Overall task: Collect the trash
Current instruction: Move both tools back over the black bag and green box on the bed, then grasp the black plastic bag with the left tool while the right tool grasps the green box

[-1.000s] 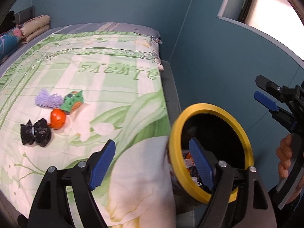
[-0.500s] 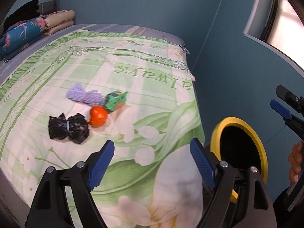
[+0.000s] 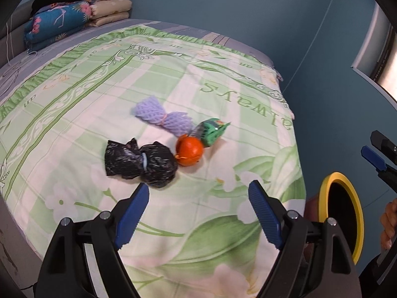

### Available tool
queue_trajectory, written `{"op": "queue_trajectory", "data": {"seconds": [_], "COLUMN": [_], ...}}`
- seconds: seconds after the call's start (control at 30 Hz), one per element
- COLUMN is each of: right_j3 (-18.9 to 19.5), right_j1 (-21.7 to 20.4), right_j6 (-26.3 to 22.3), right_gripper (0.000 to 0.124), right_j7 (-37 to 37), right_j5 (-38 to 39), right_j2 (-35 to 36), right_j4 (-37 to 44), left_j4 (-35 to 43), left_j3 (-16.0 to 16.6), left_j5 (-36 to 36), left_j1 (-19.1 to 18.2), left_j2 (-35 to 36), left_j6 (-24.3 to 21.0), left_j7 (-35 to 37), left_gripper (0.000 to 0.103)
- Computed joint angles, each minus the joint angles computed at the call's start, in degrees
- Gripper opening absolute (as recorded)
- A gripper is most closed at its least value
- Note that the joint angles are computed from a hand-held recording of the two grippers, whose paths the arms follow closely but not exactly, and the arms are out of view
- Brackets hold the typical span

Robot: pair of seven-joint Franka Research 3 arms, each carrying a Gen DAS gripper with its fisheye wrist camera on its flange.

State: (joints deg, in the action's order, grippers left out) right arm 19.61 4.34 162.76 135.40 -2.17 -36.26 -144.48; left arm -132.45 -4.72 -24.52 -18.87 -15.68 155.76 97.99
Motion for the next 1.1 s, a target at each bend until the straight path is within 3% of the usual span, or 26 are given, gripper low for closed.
{"op": "queue_trajectory", "data": {"seconds": [0.27, 0.43, 1.1], "right_j3": [1.21, -0.45, -14.59], "right_j1": [-0.16, 1.79, 15.23], "right_j6": [0.39, -0.58, -8.16], "right_gripper": [0.069, 0.069, 0.069], "right_j7": [1.03, 2.77, 4.01], "right_j5": [-4.01, -8.22, -9.7], "right_j2": [12.87, 21.51, 44.72], "right_j4": [8.26, 14.02, 33.23], "left_j4": [2.18, 4.19, 15.29], "left_j3": [0.62, 0.37, -5.07], "left_j5": [-0.17, -0.5, 1.26], "left_j1": [3.59, 6.16, 15.26], "left_j2": [4.24, 7.57, 21.39], "left_j6": [0.09, 0.18, -0.88], "left_j7": [-0.56, -0.47, -3.64], "left_gripper": [0.079, 0.079, 0.079]}}
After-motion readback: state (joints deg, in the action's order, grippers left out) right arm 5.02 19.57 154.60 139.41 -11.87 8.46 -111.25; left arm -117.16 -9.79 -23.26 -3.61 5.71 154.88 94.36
